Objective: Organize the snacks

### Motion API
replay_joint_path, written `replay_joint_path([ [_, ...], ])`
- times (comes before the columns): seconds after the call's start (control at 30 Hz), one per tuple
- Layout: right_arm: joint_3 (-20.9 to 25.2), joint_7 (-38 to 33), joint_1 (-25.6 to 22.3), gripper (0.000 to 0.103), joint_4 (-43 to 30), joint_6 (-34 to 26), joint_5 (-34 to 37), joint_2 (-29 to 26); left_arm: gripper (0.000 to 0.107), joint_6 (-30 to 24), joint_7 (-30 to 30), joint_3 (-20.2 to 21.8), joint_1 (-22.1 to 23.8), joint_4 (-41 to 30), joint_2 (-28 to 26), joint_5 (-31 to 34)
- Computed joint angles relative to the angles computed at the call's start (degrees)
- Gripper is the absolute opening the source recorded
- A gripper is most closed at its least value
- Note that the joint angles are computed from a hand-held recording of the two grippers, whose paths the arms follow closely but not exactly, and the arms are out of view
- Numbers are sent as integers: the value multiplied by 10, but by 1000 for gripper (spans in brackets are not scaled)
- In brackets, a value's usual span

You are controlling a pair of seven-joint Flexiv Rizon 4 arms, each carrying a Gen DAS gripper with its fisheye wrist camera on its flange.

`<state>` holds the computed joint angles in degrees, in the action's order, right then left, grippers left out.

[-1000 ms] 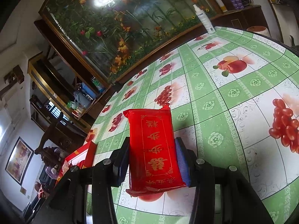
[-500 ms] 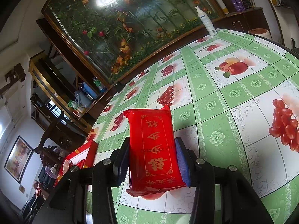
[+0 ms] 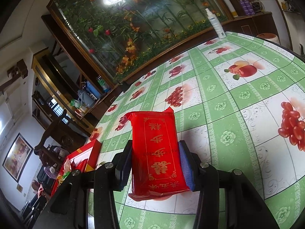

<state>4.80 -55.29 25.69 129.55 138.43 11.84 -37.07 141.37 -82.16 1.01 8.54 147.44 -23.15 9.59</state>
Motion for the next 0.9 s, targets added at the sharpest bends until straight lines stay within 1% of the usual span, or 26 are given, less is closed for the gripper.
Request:
replay_joint_path([
  [0.1, -7, -11, 14, 47, -4, -10, 10, 2, 30, -6, 1, 4, 7, -4, 0, 1],
  [0.17, -10, -19, 23, 47, -8, -18, 15, 3, 30, -16, -10, 1, 30, -11, 2, 17],
  [0.23, -8, -22, 26, 47, -12, -17, 15, 2, 30, -22, -13, 9, 43, -16, 2, 13],
  [0.27, -3, -20, 24, 47, -14, -15, 10, 0, 30, -23, -13, 14, 48, -18, 1, 7],
  [0.33, 7, -12, 16, 47, -20, -15, -7, -4, 30, -35, -28, 16, 75, -26, 3, 12],
  [0.37, 9, -10, 17, 47, -25, -21, -12, -5, 30, -43, -37, 18, 91, -31, 6, 15],
  [0.5, 20, 4, 18, 47, -46, -44, -44, -10, 30, -50, -51, 27, 126, -46, 7, 22],
  [0.6, 19, 3, 32, 47, -68, -73, -67, -8, 30, -52, -55, 31, 145, -55, 6, 32],
  [0.7, 16, -2, 52, 47, -101, -115, -88, -5, 30, -76, -79, 14, 181, -73, 10, 69],
  [0.77, 8, -9, 71, 47, -122, -140, -94, -3, 30, -84, -78, 13, 182, -82, 9, 72],
  [0.83, 10, -13, 78, 47, -143, -162, -110, -3, 30, -94, -75, 10, 181, -94, 6, 72],
  [0.9, 9, -19, 89, 47, -165, -186, -126, -3, 30, -103, -79, -2, 194, -110, 2, 93],
])
